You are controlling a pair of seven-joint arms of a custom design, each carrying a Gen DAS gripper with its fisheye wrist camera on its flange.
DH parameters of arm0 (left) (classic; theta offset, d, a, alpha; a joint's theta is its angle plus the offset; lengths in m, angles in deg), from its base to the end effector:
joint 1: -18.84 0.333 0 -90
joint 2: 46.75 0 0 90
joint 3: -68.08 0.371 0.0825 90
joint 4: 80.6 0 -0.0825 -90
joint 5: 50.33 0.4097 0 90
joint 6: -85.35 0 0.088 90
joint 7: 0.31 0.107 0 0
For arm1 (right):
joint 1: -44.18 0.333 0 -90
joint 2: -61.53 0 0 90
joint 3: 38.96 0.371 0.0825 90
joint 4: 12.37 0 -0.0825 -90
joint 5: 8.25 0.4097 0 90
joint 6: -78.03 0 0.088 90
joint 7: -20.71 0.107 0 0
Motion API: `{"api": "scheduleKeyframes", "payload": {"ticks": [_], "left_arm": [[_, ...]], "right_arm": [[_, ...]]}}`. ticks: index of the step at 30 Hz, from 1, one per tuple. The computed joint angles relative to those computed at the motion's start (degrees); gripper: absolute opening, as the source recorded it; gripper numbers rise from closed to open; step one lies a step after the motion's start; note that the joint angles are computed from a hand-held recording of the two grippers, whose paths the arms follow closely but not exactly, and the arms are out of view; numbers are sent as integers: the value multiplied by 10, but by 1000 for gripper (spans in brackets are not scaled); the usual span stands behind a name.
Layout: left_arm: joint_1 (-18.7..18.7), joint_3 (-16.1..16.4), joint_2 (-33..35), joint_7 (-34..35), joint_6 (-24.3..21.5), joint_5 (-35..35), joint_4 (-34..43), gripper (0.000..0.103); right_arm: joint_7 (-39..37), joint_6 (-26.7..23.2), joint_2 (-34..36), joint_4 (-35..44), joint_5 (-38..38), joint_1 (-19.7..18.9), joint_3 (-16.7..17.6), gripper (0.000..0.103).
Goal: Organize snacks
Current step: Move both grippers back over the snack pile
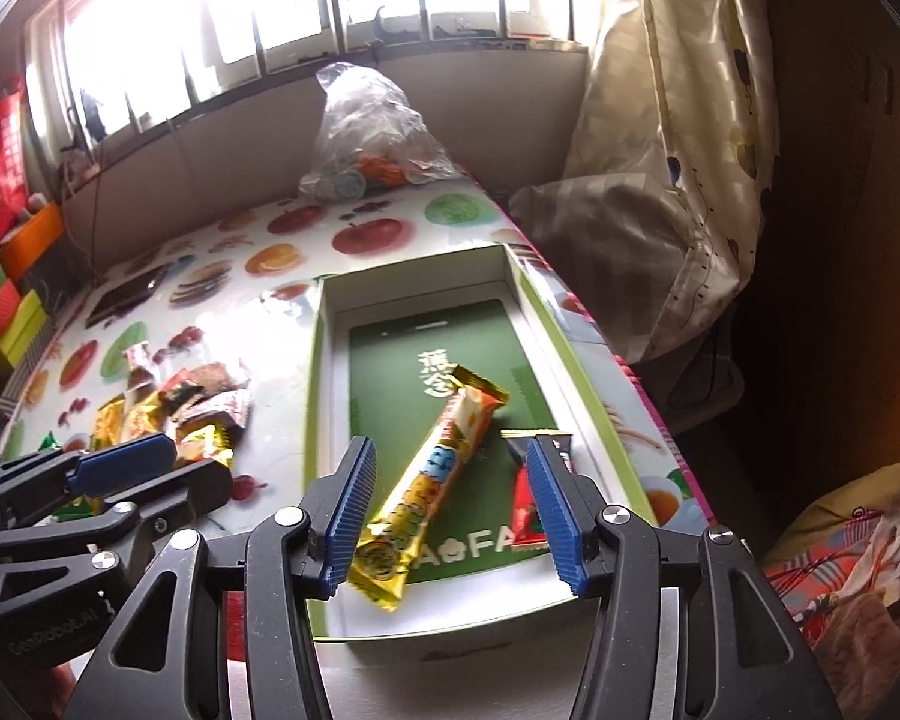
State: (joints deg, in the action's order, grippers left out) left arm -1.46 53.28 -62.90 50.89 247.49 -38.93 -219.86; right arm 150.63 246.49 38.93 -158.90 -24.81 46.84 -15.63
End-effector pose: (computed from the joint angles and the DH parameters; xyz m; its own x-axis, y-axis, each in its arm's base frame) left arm 0.3994 -0.3037 0.5234 -0.1807 -0.9652 0.1889 -0.7933 0.0295 -0.6081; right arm 0.4012 0.2325 0.5118 0.0890 -0.9914 -0.0956 -0.7157 0.0031 -0.6984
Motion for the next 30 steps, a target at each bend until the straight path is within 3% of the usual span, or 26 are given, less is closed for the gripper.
{"api": "scheduleKeyframes", "payload": {"ticks": [10,17,27,30], "left_arm": [[16,1,-45,-17,-5,23,-37,49],[29,19,-84,-17,-6,18,-78,49],[58,49,-131,-26,-1,8,-135,49],[74,45,-135,-35,-10,11,-141,49]], "right_arm": [[-13,10,18,20,9,31,2,53],[-31,17,49,39,16,60,-3,53],[-49,14,105,73,18,114,-29,53],[-54,13,119,81,26,135,-44,53]]}}
